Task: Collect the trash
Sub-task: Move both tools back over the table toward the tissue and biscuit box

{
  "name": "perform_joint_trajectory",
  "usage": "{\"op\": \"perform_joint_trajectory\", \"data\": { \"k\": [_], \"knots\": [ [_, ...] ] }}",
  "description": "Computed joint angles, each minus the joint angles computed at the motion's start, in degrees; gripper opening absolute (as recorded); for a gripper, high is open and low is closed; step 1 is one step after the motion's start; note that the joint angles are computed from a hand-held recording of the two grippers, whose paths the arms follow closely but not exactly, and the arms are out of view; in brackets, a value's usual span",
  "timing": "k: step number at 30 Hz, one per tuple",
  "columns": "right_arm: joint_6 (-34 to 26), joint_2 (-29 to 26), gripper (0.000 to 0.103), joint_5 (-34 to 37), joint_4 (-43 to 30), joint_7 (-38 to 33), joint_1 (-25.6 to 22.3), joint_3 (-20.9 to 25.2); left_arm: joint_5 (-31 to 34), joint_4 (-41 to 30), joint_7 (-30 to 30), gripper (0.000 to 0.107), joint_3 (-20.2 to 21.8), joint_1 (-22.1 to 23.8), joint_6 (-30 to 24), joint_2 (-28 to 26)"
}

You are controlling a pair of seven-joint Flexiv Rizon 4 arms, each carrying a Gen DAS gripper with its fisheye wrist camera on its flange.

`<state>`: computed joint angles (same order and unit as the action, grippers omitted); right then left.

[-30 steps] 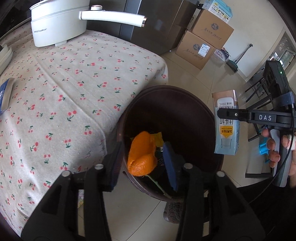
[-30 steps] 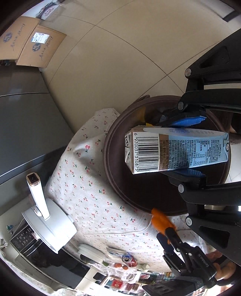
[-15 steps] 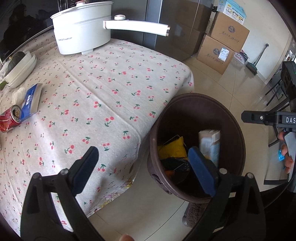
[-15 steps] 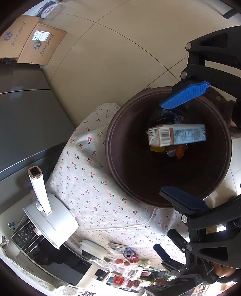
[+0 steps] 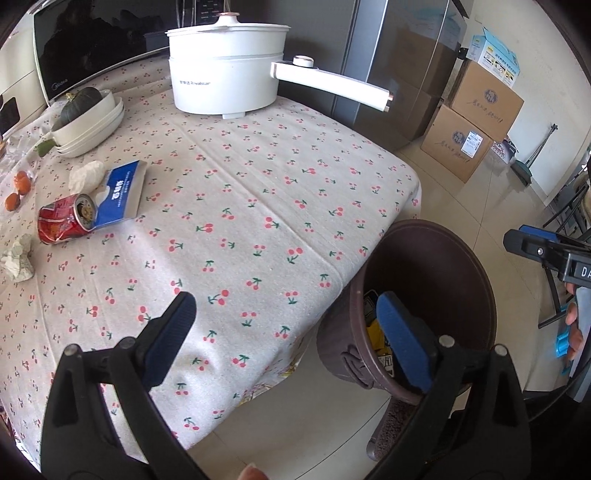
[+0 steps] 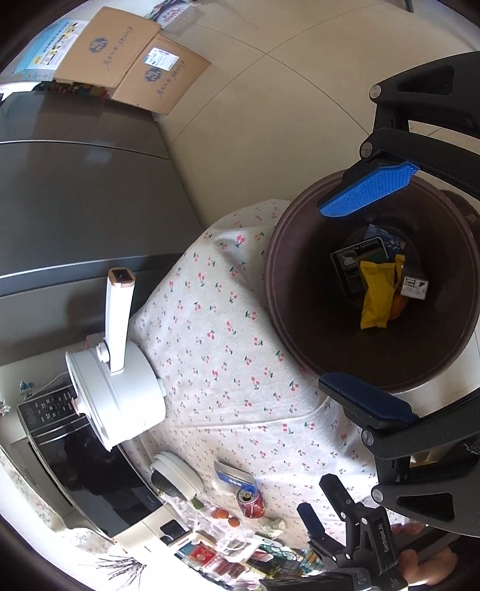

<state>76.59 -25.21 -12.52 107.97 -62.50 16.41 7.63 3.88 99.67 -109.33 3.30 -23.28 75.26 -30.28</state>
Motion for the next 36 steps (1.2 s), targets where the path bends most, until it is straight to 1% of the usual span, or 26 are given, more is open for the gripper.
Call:
{"op": "perform_joint_trajectory", "data": {
  "k": [8,17,22,27,29,31,36],
  "knots": [
    [2.63,-0.18,0.088,-6.04,-0.57,3.21,5.28,-3.19,1.7,4.5,-3.97,0.098,3.18,0.57,2.4,3.86],
    [3.67,-1.48,0.088,-9.58,-2.97,5.69,9.0,-3.78,5.38,9.27,-8.37,0.098,5.9,1.99,3.78,8.32],
    [3.71,-2.7,0.088,-9.21,-5.48,5.28,9.59,-1.83,8.18,11.44,-11.82,0.098,7.36,2.93,3.74,10.66],
    [3.46,-4.45,0.088,-8.67,-8.51,3.62,10.6,-0.23,12.84,12.5,-16.81,0.099,9.36,3.67,2.56,12.69],
    [2.95,-5.24,0.09,-8.71,-9.73,3.22,11.45,-0.16,15.31,12.51,-18.89,0.101,10.03,4.16,1.77,13.38],
    [2.67,-5.78,0.095,-9.64,-10.51,4.04,13.31,-1.58,17.76,12.5,-20.85,0.102,10.47,4.99,0.87,14.01],
    [3.31,-7.44,0.096,-12.91,-12.36,6.91,17.16,-5.13,23.75,12.37,-25.8,0.102,10.96,7.49,-1.16,15.32]
  ]
}}
